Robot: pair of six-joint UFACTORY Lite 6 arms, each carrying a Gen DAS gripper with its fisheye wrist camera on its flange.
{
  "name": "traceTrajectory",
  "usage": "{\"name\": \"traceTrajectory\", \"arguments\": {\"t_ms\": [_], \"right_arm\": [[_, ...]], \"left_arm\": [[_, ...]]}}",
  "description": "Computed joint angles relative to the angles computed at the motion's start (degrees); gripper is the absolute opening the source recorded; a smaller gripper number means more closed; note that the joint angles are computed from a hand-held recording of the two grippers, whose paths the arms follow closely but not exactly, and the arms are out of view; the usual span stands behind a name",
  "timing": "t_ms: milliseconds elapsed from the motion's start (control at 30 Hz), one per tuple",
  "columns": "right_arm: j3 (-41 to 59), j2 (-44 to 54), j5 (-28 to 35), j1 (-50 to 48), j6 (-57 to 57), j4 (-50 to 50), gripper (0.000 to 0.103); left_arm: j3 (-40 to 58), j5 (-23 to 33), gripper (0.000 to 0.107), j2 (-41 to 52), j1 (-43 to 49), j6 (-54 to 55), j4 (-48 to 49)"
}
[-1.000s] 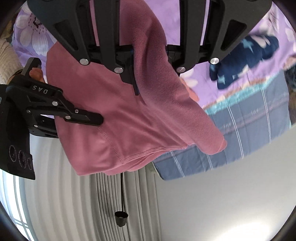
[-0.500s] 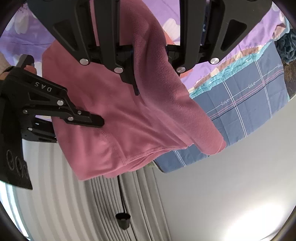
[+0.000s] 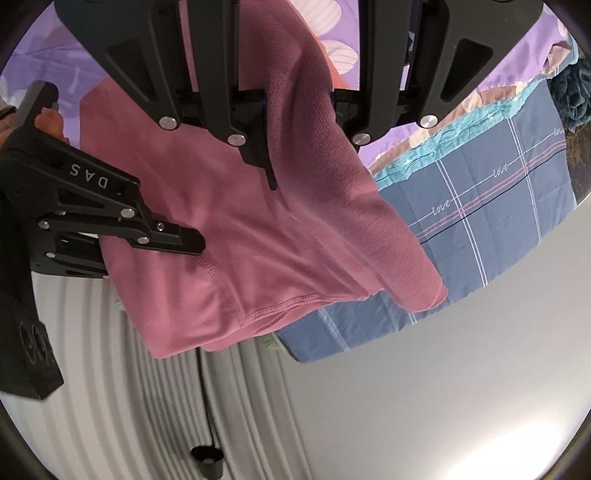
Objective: Fold small clothes
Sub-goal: 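Lift the pink shirt with both grippers and fold it over itself, then lay the folded pink shirt down and open both grippers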
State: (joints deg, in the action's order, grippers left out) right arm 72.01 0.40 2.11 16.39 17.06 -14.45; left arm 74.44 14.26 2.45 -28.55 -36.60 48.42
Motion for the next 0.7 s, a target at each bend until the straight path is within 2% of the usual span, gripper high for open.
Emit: {"name": "traceTrajectory", "arguments": {"t_ms": [100,167,200,233,267,300,333,367,400,467,533,567,633,700], "right_arm": [[6.65,8.14,0.28,0.21,-6.85,7.82,0.020],[10.81,13.03,0.81,0.74,-5.40,7.83,0.020],[13.68,16.40,0.96,1.03,-1.11,4.27,0.021],[16.56,19.86,1.08,1.25,4.88,-1.67,0.024],[19.50,22.51,2.90,1.63,10.73,-7.67,0.027],[24.79,27.44,7.11,2.20,16.50,-13.66,0.042],[29.54,31.68,13.00,3.04,22.43,-19.66,0.052],[31.89,34.18,16.81,3.97,28.40,-25.66,0.052],[31.85,35.83,19.36,4.77,33.55,-31.65,0.051],[25.89,34.63,18.32,5.86,44.90,-43.58,0.052],[17.00,30.55,17.76,7.02,56.70,-55.57,0.063],[13.27,28.59,17.99,7.56,62.70,-61.57,0.066],[3.52,22.17,19.33,8.83,74.69,-72.79,0.082],[-5.48,16.23,22.44,10.33,86.68,-84.05,0.092]], "left_arm": [[2.45,-0.37,0.022,5.00,1.63,-6.28,6.87],[4.25,-0.07,0.023,8.66,3.16,-10.48,11.50],[5.34,0.58,0.026,10.31,3.50,-12.65,13.85],[7.26,2.03,0.036,12.75,3.69,-15.34,16.85],[8.91,5.19,0.057,15.17,3.40,-19.78,21.26],[10.70,8.58,0.064,17.94,3.99,-22.64,23.87],[11.13,9.58,0.065,19.09,4.71,-23.49,24.08],[9.80,8.18,0.065,18.87,5.96,-23.22,21.89],[6.75,4.38,0.065,17.13,7.81,-22.31,19.33],[2.05,-1.06,0.066,14.83,10.13,-17.04,12.19],[-4.45,-4.13,0.068,12.16,10.79,-19.40,13.85],[-7.04,-4.27,0.071,10.83,10.14,-24.18,18.18],[-12.27,-5.74,0.075,8.00,9.59,-36.18,29.20],[-16.98,-6.21,0.082,4.29,8.78,-48.17,39.94]]}}
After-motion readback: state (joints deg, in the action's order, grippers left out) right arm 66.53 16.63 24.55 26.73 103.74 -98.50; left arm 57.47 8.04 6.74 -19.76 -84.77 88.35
